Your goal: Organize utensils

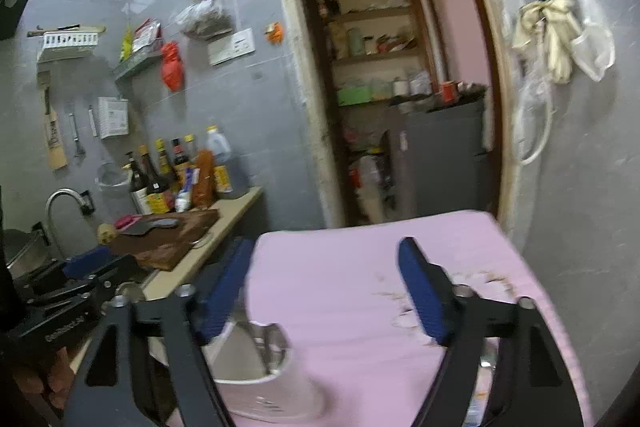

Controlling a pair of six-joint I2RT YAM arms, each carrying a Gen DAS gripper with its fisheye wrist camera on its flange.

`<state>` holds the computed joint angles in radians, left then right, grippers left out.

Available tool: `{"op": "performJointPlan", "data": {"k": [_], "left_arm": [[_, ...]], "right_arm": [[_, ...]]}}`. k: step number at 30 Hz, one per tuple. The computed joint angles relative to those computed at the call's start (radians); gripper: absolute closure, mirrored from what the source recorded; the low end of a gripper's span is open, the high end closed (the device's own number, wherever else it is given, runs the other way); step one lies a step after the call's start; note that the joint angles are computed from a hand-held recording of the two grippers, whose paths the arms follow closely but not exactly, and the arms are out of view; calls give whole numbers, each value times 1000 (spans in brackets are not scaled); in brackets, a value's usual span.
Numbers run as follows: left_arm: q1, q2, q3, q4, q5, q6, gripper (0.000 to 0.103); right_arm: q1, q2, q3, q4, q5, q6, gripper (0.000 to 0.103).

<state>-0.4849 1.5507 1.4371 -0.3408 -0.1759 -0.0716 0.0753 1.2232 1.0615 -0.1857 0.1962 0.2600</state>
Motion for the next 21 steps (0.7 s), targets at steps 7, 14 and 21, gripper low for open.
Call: {"op": "performJointPlan", "data": {"k": [7,14,21], "left_arm": [[-119,-13,6,33,-110,-43,20],[-263,-16,-32,109,-255,-49,7],[-398,18,-32,127,-381,-61,6]], "right_arm": [[-80,-121,-11,-104,58,-96,11],[-215,-231,-35,-204,67,-196,10],[-440,-271,-67,-247,-134,-287,10]]}}
